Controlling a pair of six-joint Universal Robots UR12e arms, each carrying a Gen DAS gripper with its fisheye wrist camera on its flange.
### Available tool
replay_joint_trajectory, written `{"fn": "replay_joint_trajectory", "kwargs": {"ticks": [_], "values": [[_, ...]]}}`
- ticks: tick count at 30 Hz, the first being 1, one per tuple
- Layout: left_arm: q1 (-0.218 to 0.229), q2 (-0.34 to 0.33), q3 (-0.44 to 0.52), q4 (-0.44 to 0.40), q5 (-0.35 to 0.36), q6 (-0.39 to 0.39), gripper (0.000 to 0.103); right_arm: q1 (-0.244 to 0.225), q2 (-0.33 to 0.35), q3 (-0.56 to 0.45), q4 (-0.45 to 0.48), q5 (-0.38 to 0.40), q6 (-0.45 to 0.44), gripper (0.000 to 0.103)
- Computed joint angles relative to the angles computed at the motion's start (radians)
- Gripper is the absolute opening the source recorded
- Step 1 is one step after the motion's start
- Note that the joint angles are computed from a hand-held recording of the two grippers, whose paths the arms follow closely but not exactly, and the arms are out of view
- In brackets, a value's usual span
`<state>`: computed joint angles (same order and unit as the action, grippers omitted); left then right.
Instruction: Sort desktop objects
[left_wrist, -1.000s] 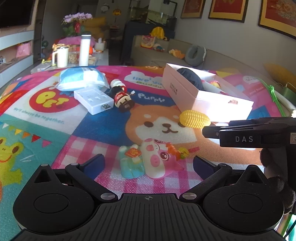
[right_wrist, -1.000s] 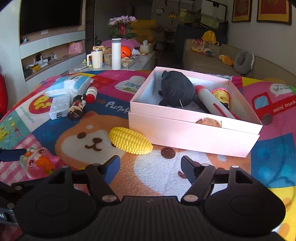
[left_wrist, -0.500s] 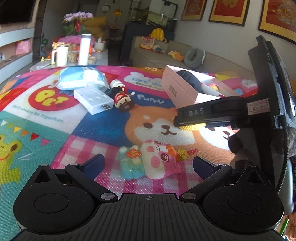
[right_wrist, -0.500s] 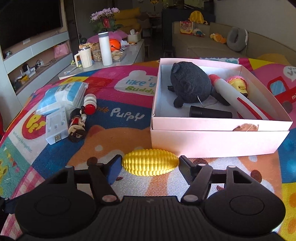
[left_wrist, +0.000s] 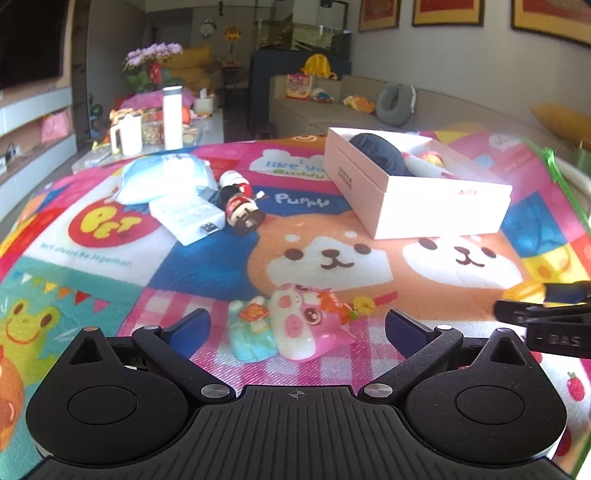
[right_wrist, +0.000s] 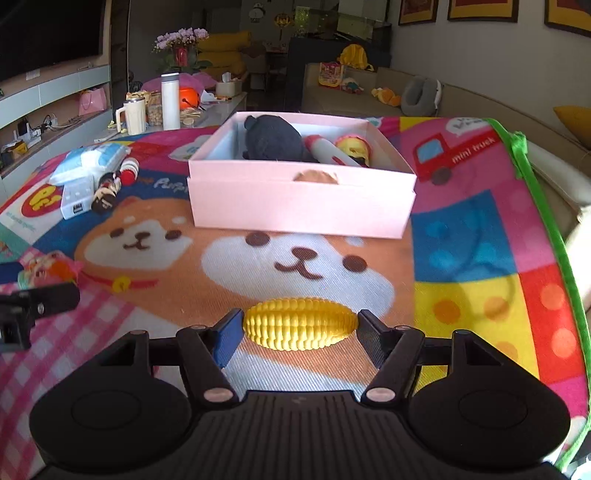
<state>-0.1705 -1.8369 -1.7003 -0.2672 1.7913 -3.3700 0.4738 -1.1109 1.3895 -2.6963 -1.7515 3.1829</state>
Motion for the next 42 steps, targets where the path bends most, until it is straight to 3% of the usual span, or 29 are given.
{"fn": "replay_joint_trajectory", "kwargs": {"ticks": [3, 5, 11, 18, 22, 27, 30, 31, 32, 33, 36, 42], "values": [[-0.015, -0.011, 0.02, -0.022, 0.034, 0.036, 0.1, -0.007, -0.025, 0.035, -0.016, 0.02, 0.0, 0.067], [-0.021, -0.014, 0.03, -0.047, 0.046, 0.055, 0.079, -0.011, -0.038, 0.051, -0.025, 0.038, 0.004, 0.067], [-0.033, -0.009, 0.025, -0.06, 0.062, 0.086, 0.077, -0.014, -0.073, 0.095, -0.065, 0.055, -0.009, 0.067], [-0.042, 0.02, 0.003, -0.006, -0.065, 0.184, 0.076, -0.025, -0.114, 0.129, -0.076, 0.077, -0.051, 0.067], [-0.046, -0.009, 0.054, 0.047, -0.091, 0.264, 0.075, -0.04, -0.128, 0.121, -0.109, 0.09, -0.074, 0.067], [-0.038, -0.109, 0.195, 0.195, -0.109, 0.311, 0.075, -0.074, -0.088, -0.002, -0.156, 0.136, -0.019, 0.067], [-0.026, -0.18, 0.302, 0.215, -0.125, 0.307, 0.077, -0.089, -0.027, -0.135, -0.152, 0.174, 0.012, 0.067], [-0.021, -0.198, 0.331, 0.199, -0.127, 0.295, 0.081, -0.09, -0.002, -0.186, -0.126, 0.184, 0.026, 0.067], [-0.014, -0.209, 0.352, 0.175, -0.138, 0.28, 0.095, -0.092, 0.027, -0.246, -0.087, 0.199, 0.042, 0.067], [-0.006, -0.213, 0.362, 0.153, -0.156, 0.266, 0.099, -0.094, 0.053, -0.295, -0.055, 0.212, 0.055, 0.067], [0.015, -0.187, 0.315, 0.141, -0.154, 0.229, 0.099, -0.085, 0.14, -0.44, 0.037, 0.189, 0.08, 0.081], [0.046, -0.096, 0.141, 0.085, -0.071, 0.185, 0.101, -0.086, 0.192, -0.506, 0.15, 0.196, 0.128, 0.082]]}}
